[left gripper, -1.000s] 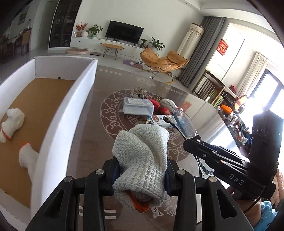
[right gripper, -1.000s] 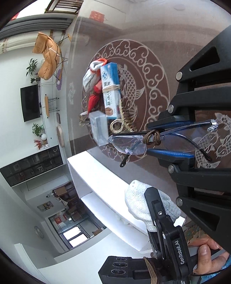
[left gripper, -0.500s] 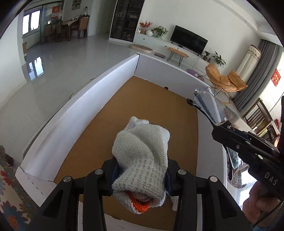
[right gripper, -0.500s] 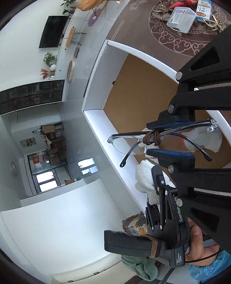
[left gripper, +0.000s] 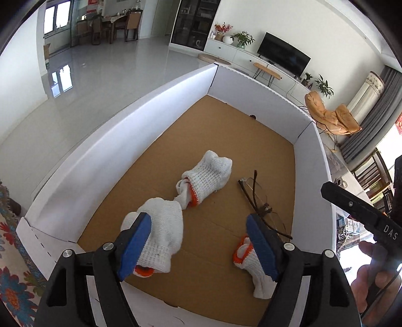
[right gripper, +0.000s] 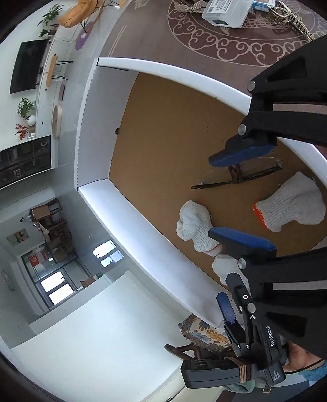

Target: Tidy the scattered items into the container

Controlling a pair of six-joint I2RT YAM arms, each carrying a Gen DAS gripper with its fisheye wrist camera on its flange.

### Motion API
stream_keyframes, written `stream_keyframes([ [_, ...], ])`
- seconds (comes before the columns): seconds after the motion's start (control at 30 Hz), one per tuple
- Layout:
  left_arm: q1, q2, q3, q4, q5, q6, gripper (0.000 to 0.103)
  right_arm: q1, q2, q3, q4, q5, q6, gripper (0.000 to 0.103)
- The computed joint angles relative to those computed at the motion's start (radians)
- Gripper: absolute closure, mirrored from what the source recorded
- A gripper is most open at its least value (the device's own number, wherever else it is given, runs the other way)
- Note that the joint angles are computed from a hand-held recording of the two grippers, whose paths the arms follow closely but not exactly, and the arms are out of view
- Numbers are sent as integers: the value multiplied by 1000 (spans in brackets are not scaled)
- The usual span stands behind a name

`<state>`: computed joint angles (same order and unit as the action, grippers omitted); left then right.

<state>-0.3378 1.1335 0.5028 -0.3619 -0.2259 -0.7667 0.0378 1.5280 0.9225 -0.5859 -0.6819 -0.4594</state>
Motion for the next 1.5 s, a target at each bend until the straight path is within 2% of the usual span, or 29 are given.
stream_keyframes([
  [0.1,-165,26,61,-26,-95,-64,26,-184,-57,-60,-33,-84,-132,52],
  [0.17,-287,61,119,-39,-146,-98,26,-354,-56,-81,-82,-136,-278,52],
  [0.27,-479,165,210,-1,-196,-144,26,-663,67,-34,-207,-151,-545,52],
  [0.33,-579,272,279,57,-191,-158,25,-850,181,19,-201,-112,-654,52],
  [0.47,-708,573,467,174,-124,-174,24,-1064,371,142,-37,16,-655,52],
  [0.53,-734,744,590,208,-61,-172,24,-1127,469,257,-2,43,-643,52],
  [0.57,-744,821,653,215,-40,-163,24,-1151,501,300,8,50,-637,52],
  [0.67,-795,1013,873,136,-56,-135,24,-1197,600,455,-11,54,-604,52],
  [0.8,-814,1175,1088,29,-53,-129,24,-1231,668,560,-58,51,-605,52],
  [0.9,-812,1249,1224,-57,-83,-118,24,-1238,704,594,-99,49,-616,52],
  [1.03,-800,1350,1400,-189,-128,-84,24,-1241,690,547,-61,33,-638,51],
  [1.1,-795,1420,1523,-270,-147,-58,16,-1227,674,513,-19,44,-652,51],
  [1.17,-788,1477,1614,-310,-155,-42,0,-1207,667,498,7,57,-660,49],
  [1.2,-790,1517,1683,-358,-179,-41,0,-1196,665,491,18,64,-662,46],
  [1.3,-782,1552,1734,-361,-207,-34,0,-1165,651,455,84,89,-665,41],
  [1.5,-774,1547,1716,-339,-209,-23,0,-1164,663,463,84,73,-655,38],
])
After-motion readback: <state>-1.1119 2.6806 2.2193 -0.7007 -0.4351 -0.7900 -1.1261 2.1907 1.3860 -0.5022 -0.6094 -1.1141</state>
